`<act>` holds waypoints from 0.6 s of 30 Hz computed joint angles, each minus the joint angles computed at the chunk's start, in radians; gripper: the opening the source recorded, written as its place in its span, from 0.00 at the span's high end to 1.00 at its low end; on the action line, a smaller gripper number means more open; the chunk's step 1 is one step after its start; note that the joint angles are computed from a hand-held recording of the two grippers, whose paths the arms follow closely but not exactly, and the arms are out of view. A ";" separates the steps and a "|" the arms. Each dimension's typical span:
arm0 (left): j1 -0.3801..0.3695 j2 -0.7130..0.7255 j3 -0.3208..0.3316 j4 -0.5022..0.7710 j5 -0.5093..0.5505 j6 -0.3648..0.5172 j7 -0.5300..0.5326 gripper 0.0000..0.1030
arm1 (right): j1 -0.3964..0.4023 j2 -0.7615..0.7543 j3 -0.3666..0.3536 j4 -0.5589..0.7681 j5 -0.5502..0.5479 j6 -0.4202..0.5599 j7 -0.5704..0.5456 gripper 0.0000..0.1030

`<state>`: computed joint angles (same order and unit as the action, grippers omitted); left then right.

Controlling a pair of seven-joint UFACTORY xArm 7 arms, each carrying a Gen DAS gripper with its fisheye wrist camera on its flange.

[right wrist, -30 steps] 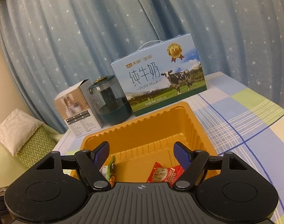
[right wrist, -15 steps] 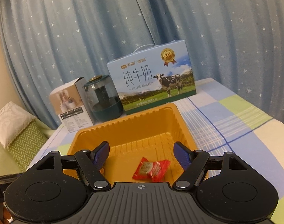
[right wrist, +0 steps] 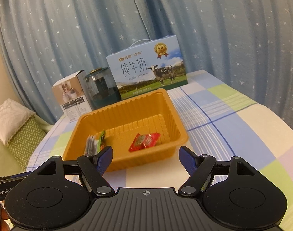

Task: Organize snacks
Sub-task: 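Move both grippers back from the tray toward the remaining candies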

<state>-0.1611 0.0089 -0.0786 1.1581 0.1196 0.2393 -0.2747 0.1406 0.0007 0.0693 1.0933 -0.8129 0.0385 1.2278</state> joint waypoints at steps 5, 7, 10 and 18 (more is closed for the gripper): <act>0.007 -0.075 -0.001 -0.084 -0.006 -0.005 -0.015 0.33 | -0.018 -0.073 0.034 -0.083 0.018 0.011 -0.009 0.27; 0.005 -0.109 0.000 -0.124 -0.039 -0.009 0.010 0.32 | -0.033 -0.104 0.055 -0.122 0.044 0.013 -0.031 0.27; 0.011 -0.155 -0.007 -0.176 -0.041 -0.007 0.018 0.29 | -0.050 -0.148 0.081 -0.177 0.093 0.019 -0.069 0.27; 0.019 -0.282 -0.009 -0.333 -0.069 -0.025 0.054 0.22 | -0.066 -0.261 0.137 -0.324 0.239 0.042 -0.196 0.27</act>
